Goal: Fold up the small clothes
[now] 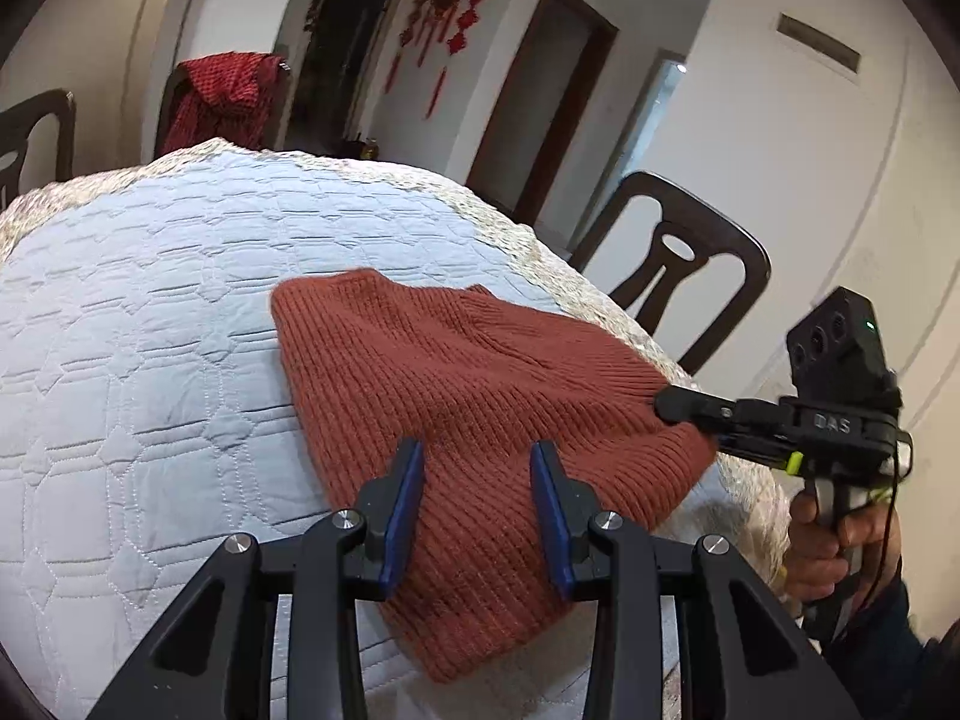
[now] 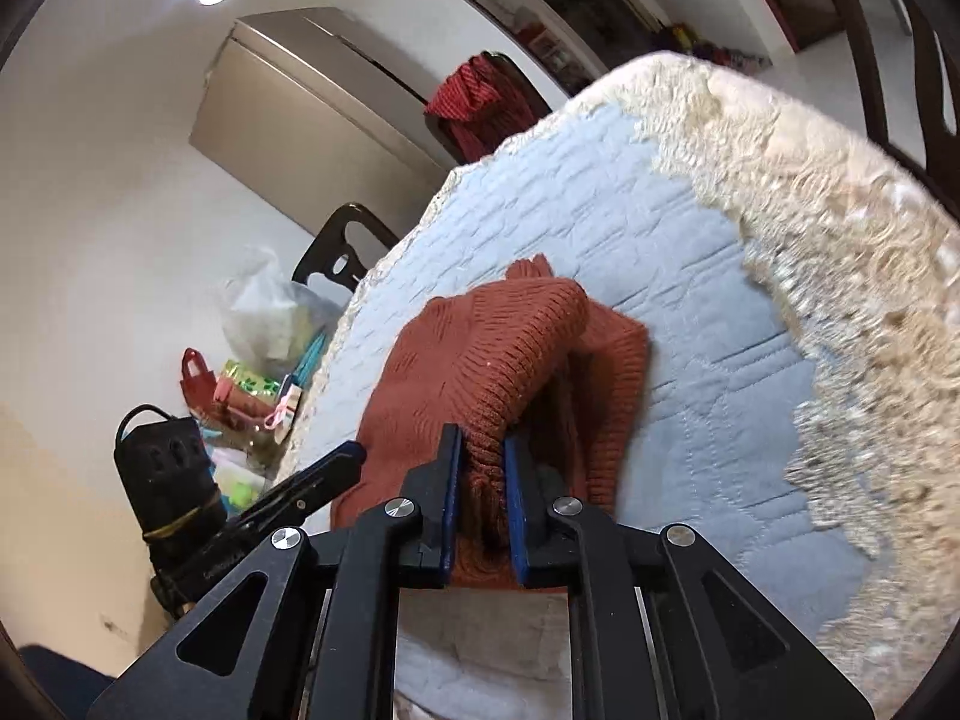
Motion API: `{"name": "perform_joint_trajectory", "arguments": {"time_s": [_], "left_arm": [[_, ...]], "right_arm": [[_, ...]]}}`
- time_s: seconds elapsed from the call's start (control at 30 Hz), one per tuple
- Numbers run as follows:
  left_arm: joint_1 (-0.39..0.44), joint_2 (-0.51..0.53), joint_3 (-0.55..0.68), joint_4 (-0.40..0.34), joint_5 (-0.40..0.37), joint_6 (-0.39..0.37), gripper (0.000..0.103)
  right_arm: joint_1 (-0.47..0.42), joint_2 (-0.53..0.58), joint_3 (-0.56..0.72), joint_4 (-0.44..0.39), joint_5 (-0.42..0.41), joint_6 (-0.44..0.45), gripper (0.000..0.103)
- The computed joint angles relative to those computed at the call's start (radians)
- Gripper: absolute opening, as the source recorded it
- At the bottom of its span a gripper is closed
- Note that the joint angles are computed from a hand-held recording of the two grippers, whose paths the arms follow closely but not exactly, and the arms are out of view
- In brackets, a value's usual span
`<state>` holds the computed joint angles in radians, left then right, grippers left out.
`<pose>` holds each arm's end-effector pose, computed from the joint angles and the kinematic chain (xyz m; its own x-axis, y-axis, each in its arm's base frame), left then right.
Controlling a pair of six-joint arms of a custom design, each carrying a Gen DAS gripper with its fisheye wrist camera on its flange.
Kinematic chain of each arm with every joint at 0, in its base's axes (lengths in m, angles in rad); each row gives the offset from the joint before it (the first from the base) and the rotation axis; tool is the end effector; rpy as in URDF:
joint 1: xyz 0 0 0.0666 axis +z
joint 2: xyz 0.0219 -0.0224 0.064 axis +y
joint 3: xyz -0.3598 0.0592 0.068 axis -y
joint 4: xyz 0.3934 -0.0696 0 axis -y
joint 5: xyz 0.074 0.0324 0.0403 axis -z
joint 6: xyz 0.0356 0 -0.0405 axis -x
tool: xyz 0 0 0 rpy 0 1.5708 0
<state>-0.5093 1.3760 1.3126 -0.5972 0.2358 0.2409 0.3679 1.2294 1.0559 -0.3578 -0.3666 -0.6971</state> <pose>0.4299 -0.2500 0.4050 -0.6718 0.1095 -0.7326 0.4890 0.8084 -0.3276 0.4111 0.1717 0.3700 -0.7631 0.3482 -0.5444 -0.1750 0.6996 0.6927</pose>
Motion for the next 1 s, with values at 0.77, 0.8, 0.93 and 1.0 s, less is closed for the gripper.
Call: {"name": "perform_joint_trajectory", "arguments": {"time_s": [0.77,0.8,0.93,1.0], "left_arm": [[-0.041,-0.044,-0.042,-0.023,-0.067,-0.028,0.039],[-0.04,-0.042,-0.04,-0.023,-0.063,-0.021,0.039],[-0.03,-0.047,-0.031,-0.035,-0.043,-0.017,0.039],[-0.014,-0.054,-0.026,-0.026,-0.025,-0.005,0.039]], "right_arm": [[0.122,0.019,0.061,-0.229,0.258,0.324,0.005],[0.118,0.014,0.05,-0.213,0.254,0.315,0.004],[0.113,0.006,0.051,-0.239,0.26,0.318,0.004],[0.115,-0.005,0.054,-0.242,0.258,0.32,0.006]]}}
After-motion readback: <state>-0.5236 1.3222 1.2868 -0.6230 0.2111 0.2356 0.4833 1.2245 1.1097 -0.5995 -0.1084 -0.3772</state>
